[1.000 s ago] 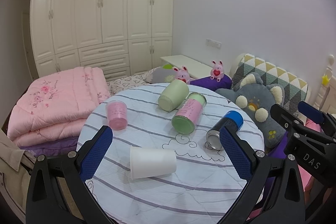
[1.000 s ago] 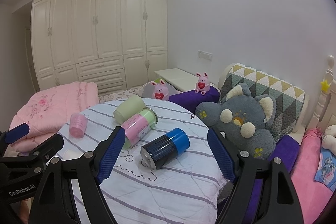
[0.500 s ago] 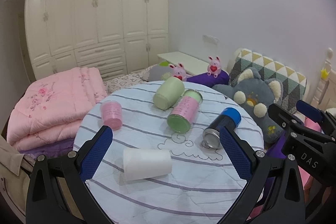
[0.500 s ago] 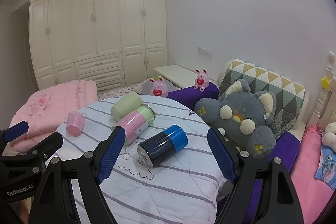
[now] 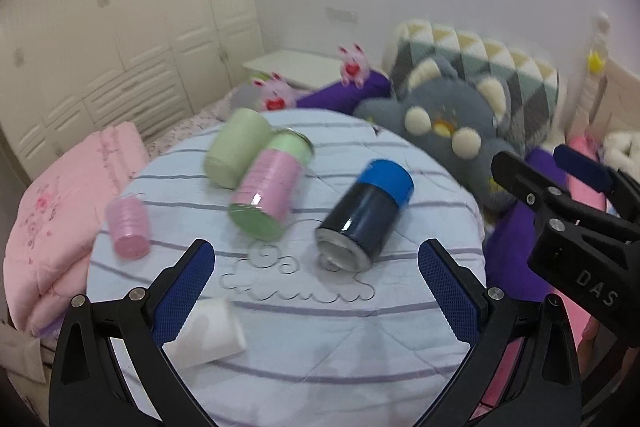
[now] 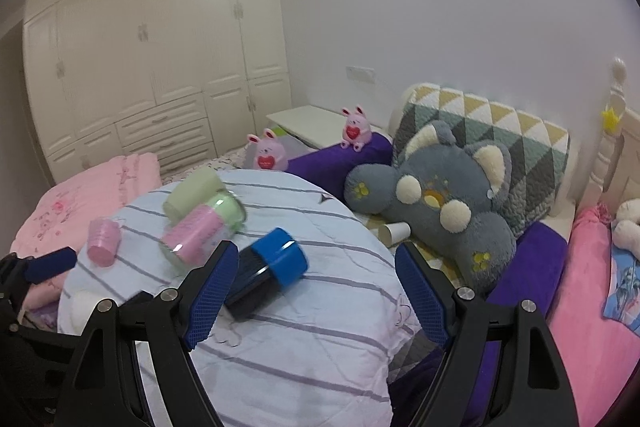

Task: Flip cup upright

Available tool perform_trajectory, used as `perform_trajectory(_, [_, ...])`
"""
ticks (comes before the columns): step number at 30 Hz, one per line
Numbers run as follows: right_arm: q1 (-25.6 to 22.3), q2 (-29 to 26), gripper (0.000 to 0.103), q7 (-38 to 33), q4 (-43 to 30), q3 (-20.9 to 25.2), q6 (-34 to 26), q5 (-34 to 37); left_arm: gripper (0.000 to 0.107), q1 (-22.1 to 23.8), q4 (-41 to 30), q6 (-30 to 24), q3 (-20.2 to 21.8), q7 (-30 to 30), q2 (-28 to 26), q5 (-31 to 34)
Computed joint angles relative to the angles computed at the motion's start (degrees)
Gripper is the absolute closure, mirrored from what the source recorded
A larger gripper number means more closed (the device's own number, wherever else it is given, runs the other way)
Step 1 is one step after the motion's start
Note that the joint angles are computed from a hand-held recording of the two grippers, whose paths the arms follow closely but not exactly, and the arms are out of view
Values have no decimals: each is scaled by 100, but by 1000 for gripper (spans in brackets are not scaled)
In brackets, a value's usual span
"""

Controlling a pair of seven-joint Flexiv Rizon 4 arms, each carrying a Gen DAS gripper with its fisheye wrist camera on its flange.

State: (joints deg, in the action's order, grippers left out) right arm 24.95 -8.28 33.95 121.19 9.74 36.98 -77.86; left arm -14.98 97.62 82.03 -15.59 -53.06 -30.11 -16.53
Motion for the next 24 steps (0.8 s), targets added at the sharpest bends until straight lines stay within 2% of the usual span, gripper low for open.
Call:
perform_trajectory(3, [-186, -17, 21, 87, 115, -98, 387, -24, 4, -557, -662, -680, 618, -375, -311, 390])
perform_trajectory(8, [-446, -141, 21, 147, 213, -243, 945, -60, 4, -1023, -1701, -1685, 1069, -805, -862, 988])
perform_trajectory(13, [-676, -317, 21, 193, 222, -395, 1461, -125, 4, -1219, -2462, -2407, 1225, -1087, -1298, 1385])
perform_trajectory(20, [-924, -510, 21, 409, 186, -568, 2044, -466, 5, -1281, -3239, -3248, 1216, -1117, -1756, 1612])
perform_trajectory(21, [-950, -526, 21, 419, 183, -582, 2089, -494, 7, -1292, -3334, -3334, 1219, -1155, -1811, 1617])
perform_trajectory(23, [-1005, -558, 21, 489, 175, -612, 2202, -581, 21, -1376, -3424, -3307, 1343, -1301, -1851, 1778])
perform_trajectory(24, [-1015, -571, 21, 502, 168, -612, 2220, -592, 21, -1402, -3473, -3343, 1383, -1353, -1866, 1841])
